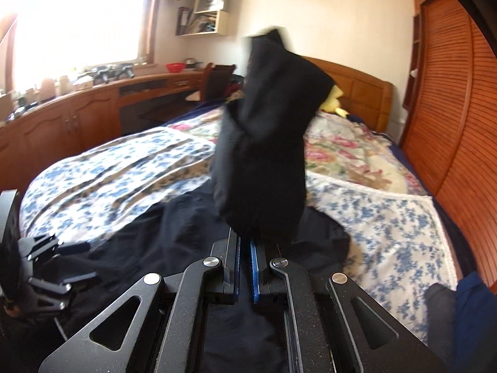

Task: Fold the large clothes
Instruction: 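Lift the sleeve up off the sheet with the right gripper, then lay the sleeve across the coat front toward the left gripper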

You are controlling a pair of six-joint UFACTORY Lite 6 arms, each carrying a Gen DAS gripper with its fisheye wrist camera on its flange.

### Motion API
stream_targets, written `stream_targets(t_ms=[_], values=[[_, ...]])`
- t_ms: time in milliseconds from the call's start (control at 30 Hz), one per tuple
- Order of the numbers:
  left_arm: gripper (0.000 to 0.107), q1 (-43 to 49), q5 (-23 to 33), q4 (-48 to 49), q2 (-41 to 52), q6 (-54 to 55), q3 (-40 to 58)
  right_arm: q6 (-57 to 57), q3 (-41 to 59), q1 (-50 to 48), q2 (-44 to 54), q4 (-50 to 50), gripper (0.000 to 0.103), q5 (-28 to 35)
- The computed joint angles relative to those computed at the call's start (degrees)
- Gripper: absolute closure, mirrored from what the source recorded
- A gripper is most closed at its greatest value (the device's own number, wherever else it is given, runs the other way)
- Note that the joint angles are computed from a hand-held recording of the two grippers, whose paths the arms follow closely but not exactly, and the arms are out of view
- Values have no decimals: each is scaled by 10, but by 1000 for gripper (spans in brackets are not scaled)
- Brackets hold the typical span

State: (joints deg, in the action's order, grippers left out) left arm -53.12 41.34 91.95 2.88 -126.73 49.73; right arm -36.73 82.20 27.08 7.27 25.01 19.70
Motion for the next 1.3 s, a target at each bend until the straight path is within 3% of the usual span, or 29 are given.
stream_targets(t_ms=[167,433,767,867,933,967,1300], values=[[54,-17,24,-11,-59,-5,-58,35,-58,39,-20,-23,100,-32],[54,-14,26,-25,-111,-3,-127,-18,-138,73,-40,61,100,-69],[54,5,29,-28,-199,-7,-177,134,-206,134,-65,-53,99,-78],[54,7,26,-24,-202,-9,-175,234,-234,153,-88,-157,89,-62],[54,6,24,-21,-198,-12,-172,275,-274,161,-117,-192,66,-61],[54,4,23,-21,-195,-13,-170,263,-289,160,-129,-174,63,-57],[54,11,-26,2,-106,-26,-120,214,-411,126,-246,-110,62,-45]])
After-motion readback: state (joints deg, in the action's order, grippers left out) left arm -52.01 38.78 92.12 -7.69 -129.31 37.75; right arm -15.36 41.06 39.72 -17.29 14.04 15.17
